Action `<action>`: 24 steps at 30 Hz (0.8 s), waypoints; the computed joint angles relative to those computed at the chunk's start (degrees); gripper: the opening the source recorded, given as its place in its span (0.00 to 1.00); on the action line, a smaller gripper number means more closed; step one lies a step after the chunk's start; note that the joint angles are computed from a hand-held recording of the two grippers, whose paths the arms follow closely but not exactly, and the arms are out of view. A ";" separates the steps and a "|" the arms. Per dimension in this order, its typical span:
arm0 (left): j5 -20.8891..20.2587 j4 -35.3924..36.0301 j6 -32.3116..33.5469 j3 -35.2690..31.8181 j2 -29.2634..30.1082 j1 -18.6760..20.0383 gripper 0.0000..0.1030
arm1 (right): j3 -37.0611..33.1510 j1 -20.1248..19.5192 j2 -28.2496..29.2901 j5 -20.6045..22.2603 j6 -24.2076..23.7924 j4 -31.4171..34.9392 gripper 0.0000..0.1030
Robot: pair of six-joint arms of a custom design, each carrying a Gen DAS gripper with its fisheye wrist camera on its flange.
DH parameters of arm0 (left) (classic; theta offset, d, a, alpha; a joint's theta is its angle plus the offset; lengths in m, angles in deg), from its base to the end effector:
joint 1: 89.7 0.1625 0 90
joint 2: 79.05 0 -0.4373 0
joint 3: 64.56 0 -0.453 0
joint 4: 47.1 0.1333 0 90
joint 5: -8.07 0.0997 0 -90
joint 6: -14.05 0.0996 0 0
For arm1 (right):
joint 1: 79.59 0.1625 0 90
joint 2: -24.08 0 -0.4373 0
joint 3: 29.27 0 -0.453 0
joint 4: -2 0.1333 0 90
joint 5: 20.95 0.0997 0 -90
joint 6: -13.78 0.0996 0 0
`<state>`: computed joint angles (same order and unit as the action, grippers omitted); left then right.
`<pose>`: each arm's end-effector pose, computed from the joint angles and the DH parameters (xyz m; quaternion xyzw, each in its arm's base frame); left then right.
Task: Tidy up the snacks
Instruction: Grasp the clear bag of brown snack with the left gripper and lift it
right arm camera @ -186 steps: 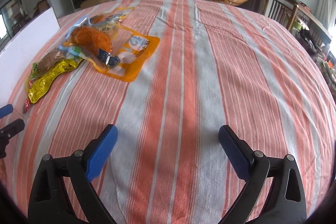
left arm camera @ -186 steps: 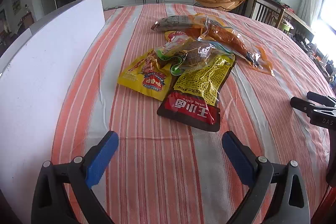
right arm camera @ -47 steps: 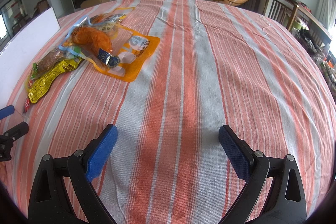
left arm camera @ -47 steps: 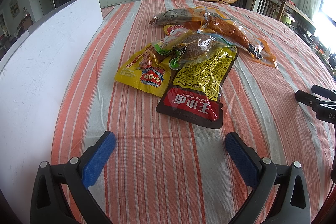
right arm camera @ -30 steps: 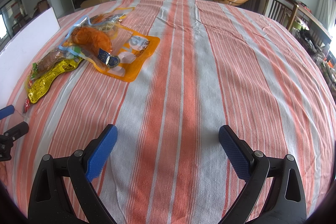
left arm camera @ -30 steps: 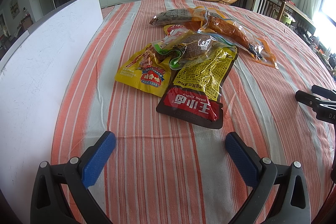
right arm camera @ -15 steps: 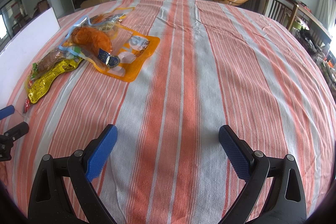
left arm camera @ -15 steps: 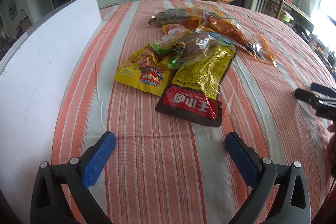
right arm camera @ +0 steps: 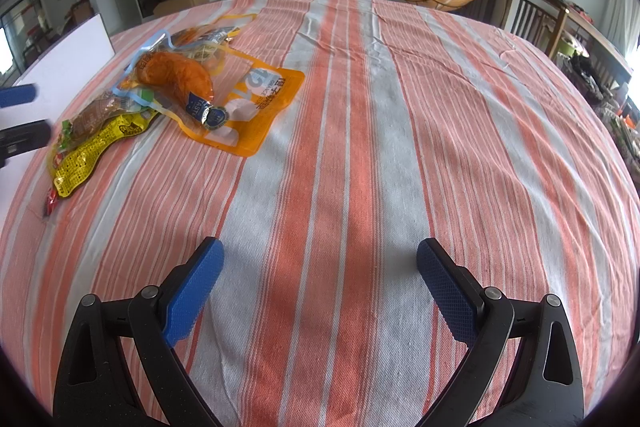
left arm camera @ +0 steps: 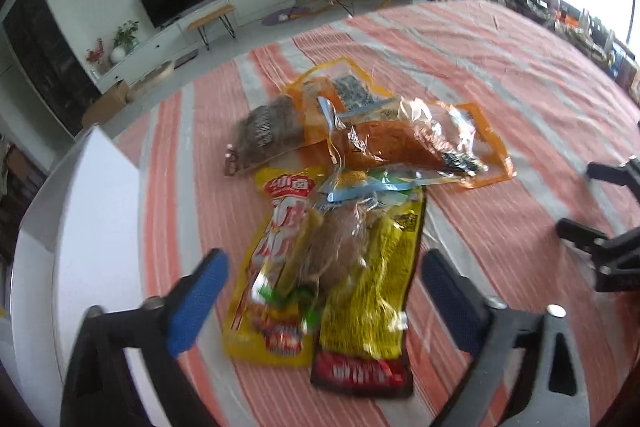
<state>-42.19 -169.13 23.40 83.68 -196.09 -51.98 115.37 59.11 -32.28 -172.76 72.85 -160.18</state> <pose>-0.1085 -0.3329 0.2422 0.4796 0.8089 -0.1307 0.3138 0.2844 -0.1893 0.0009 -0.0051 -0.8526 0.3400 0.3968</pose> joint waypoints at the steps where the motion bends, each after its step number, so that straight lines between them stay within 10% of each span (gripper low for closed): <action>1: 0.17 -0.75 -0.01 -0.39 2.45 1.10 0.65 | 0.06 -0.09 0.06 -0.03 -0.16 -0.25 0.96; 4: -4.93 -3.63 -1.60 -1.56 3.91 4.28 0.32 | 0.07 -0.10 0.07 -0.04 -0.17 -0.29 0.96; 16: -10.51 33.05 -24.85 -2.35 -23.37 1.94 0.26 | 0.12 -0.11 0.00 -0.07 -0.13 -0.28 0.96; 18: -11.29 36.79 -23.35 -2.30 -26.48 1.07 0.31 | 0.06 0.00 -0.15 -0.06 0.16 0.20 0.96; 21: -9.47 39.18 -21.14 -1.40 -28.25 -1.09 0.80 | 0.17 -0.18 0.05 -0.11 -0.26 -0.52 0.96; 24: -6.59 36.46 -17.71 0.86 -29.94 -2.27 0.83 | 0.17 -0.19 0.04 -0.14 -0.21 -0.45 0.96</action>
<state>-48.78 -132.67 5.69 84.54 -226.03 -54.25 115.54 58.92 -32.24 -172.89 72.64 -160.63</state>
